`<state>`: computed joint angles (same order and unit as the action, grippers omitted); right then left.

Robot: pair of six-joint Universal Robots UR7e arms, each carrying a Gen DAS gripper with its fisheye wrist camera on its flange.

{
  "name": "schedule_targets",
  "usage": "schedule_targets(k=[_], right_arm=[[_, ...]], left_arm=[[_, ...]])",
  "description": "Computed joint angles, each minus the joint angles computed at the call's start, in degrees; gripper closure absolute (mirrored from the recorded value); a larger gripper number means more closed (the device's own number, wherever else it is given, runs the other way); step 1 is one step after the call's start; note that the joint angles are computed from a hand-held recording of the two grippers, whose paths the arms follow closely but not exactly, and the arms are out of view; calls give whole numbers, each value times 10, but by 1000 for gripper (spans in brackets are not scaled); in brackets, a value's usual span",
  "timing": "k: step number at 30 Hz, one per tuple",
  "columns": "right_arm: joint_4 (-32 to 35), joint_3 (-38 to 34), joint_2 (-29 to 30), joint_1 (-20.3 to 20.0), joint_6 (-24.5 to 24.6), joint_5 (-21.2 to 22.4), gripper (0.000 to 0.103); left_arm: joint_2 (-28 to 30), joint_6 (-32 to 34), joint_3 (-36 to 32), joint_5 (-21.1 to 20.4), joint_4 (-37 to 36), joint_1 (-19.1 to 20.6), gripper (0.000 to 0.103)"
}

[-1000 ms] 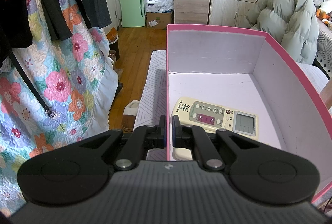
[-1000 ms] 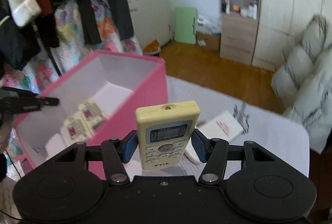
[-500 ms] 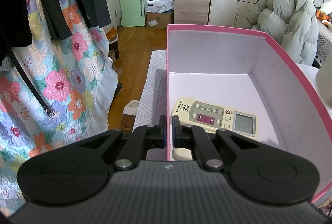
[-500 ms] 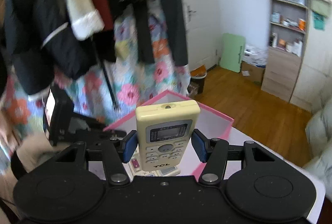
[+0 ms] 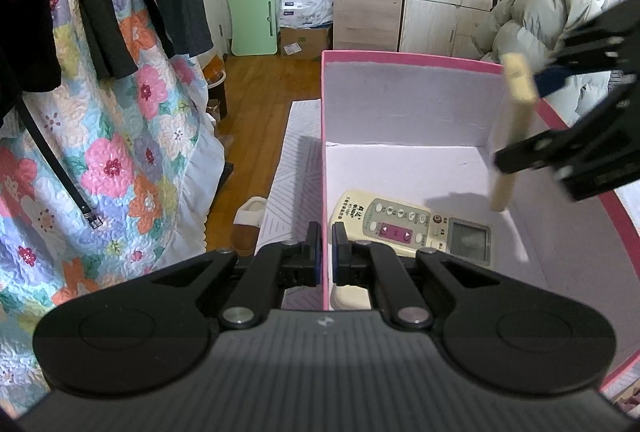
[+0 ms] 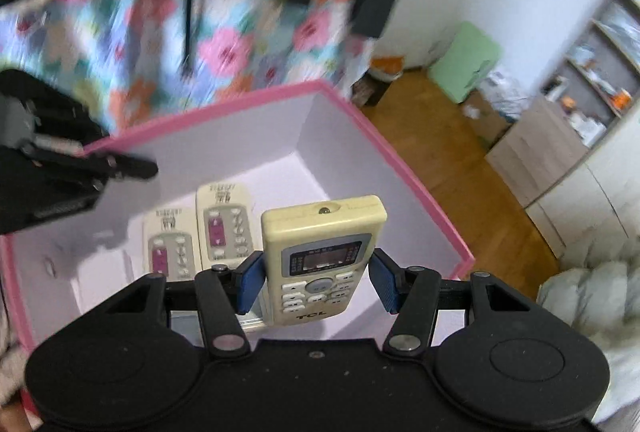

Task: Organize rigid objects
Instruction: 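Lift the TCL remote into the pink box and release it, then reach the right gripper to a small white charger and grasp it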

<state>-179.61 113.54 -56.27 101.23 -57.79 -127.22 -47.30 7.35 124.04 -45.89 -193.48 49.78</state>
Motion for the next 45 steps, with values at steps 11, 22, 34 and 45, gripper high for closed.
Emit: schedule_targets(k=[11,22,34,45], right_arm=[[104,-131,116,11,90,-66,42],[134,-75,-1,-6,206,71,40],[282,32,-216,11,350,101,38],[265,187,-398,-76,371,79,33]], left_arm=[[-9,-6,-4,-24,9,12,98],[-13,-6,-5,-28,14,15,98],[-18,-6,-7,-30,27,17,98],[-20,-8,-20,-41,51,26,97]])
